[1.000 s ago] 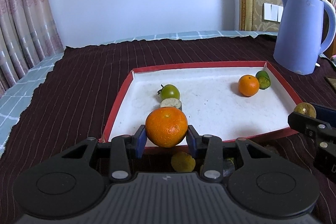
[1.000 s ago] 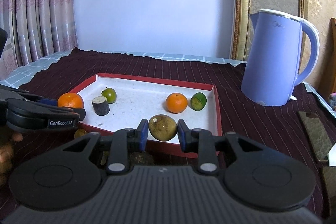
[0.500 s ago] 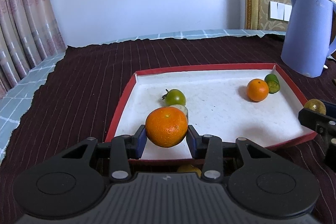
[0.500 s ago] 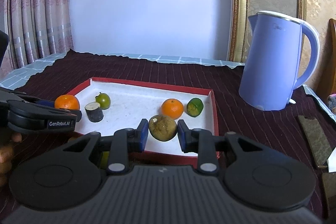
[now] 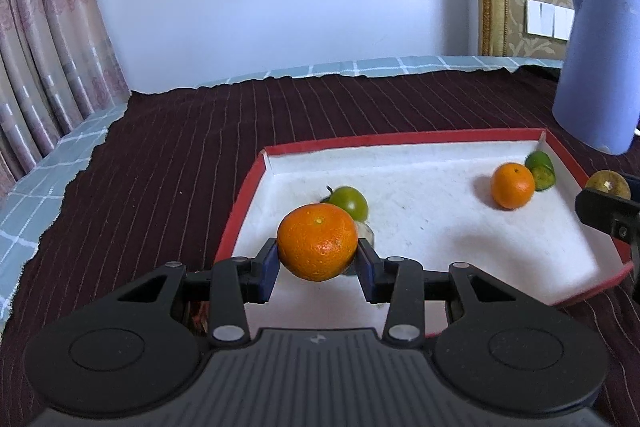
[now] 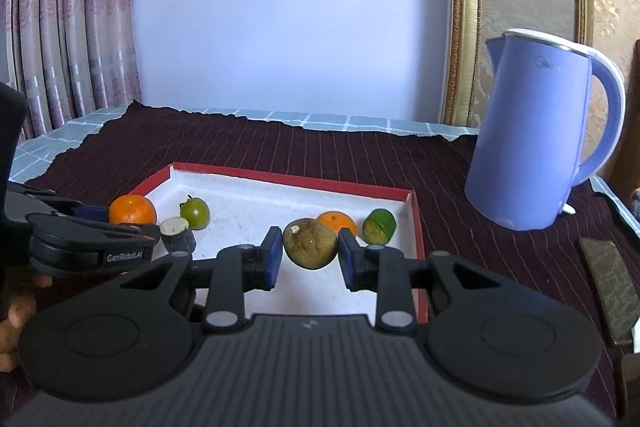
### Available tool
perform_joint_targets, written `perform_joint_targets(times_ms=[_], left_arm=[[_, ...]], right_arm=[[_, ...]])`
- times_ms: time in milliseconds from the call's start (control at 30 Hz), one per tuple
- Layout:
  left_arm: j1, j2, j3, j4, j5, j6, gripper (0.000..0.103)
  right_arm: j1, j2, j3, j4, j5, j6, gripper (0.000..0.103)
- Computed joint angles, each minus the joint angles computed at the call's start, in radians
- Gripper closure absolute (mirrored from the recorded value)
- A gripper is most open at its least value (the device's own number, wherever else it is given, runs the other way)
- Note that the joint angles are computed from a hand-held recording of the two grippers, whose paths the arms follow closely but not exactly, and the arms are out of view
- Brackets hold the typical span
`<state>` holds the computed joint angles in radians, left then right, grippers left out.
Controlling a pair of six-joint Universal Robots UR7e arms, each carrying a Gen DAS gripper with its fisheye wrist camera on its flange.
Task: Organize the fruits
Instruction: 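Lift the mandarin with the left tool while the right tool carries the brownish fruit over the tray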
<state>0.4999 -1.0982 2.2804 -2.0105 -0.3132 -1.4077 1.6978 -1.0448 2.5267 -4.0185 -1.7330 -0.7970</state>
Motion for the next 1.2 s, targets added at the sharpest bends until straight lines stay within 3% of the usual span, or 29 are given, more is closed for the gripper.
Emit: perform_joint_targets(times_ms=[633,1200], left_arm=[[0.079,0.036,-0.07,0.005,0.044,0.061,0.063],[0.124,0.073,-0.1,-0.134,0.053,0.204,0.063]], right_arm=[[0.028,0.038,-0.099,0.081,-0.044,0.021,0.075],[0.037,0.082,-0.177,0.129,-0.095,0.045,0.075]])
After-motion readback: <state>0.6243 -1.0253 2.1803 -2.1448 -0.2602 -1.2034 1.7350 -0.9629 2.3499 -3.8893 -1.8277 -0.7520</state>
